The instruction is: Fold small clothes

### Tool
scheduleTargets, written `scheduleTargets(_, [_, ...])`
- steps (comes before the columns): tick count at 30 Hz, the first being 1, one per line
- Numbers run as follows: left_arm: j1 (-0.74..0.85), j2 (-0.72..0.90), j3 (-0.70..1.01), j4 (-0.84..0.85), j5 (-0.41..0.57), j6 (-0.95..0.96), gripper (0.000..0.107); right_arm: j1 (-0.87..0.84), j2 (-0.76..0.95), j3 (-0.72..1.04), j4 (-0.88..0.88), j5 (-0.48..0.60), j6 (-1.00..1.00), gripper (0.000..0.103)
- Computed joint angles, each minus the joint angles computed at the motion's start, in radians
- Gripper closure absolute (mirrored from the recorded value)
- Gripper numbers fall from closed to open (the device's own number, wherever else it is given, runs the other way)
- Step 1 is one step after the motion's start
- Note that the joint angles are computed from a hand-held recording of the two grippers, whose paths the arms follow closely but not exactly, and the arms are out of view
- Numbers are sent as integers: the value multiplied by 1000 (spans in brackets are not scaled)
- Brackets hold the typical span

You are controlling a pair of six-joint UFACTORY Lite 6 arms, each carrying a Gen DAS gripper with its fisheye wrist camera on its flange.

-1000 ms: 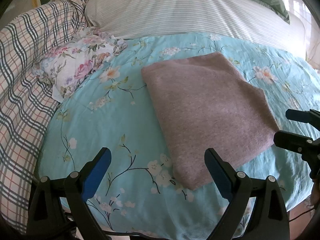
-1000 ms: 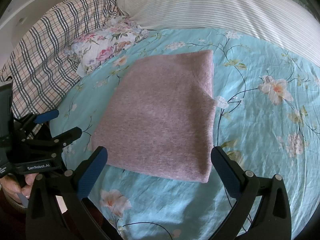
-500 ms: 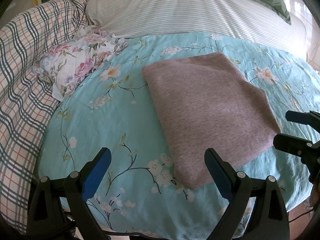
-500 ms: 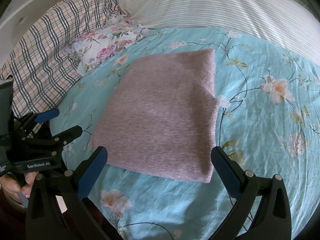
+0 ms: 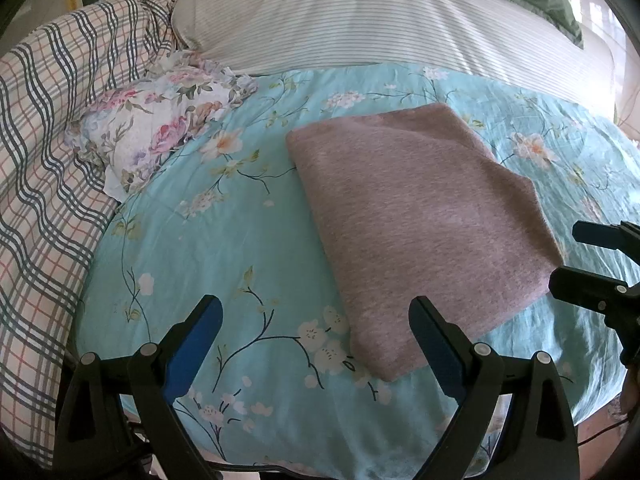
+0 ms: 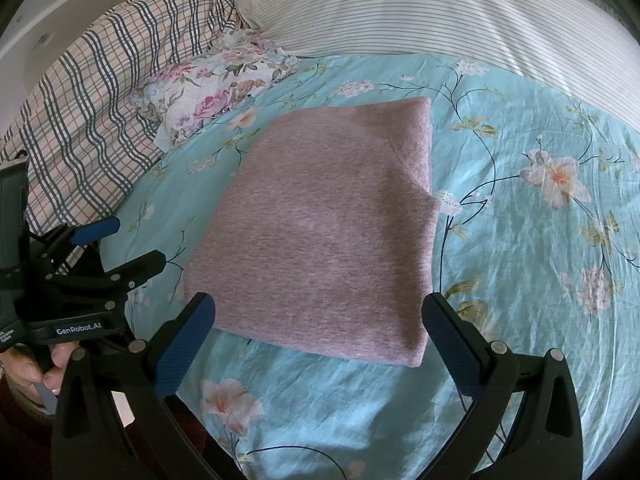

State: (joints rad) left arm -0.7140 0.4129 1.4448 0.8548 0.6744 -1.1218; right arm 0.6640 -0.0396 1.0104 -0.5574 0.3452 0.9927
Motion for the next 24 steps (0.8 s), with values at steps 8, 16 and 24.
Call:
scheduleTargets(8, [-3, 7, 7, -1, 1, -3, 12, -4, 0, 0, 4, -1, -6, 0])
scheduleTargets(16, [-22, 19, 20, 6, 15, -22, 12, -1, 4, 7, 1, 6, -2, 0])
scheduleTargets(24, [-27, 27, 32, 6, 21, -21, 12, -5, 3, 8, 9, 4, -14, 0])
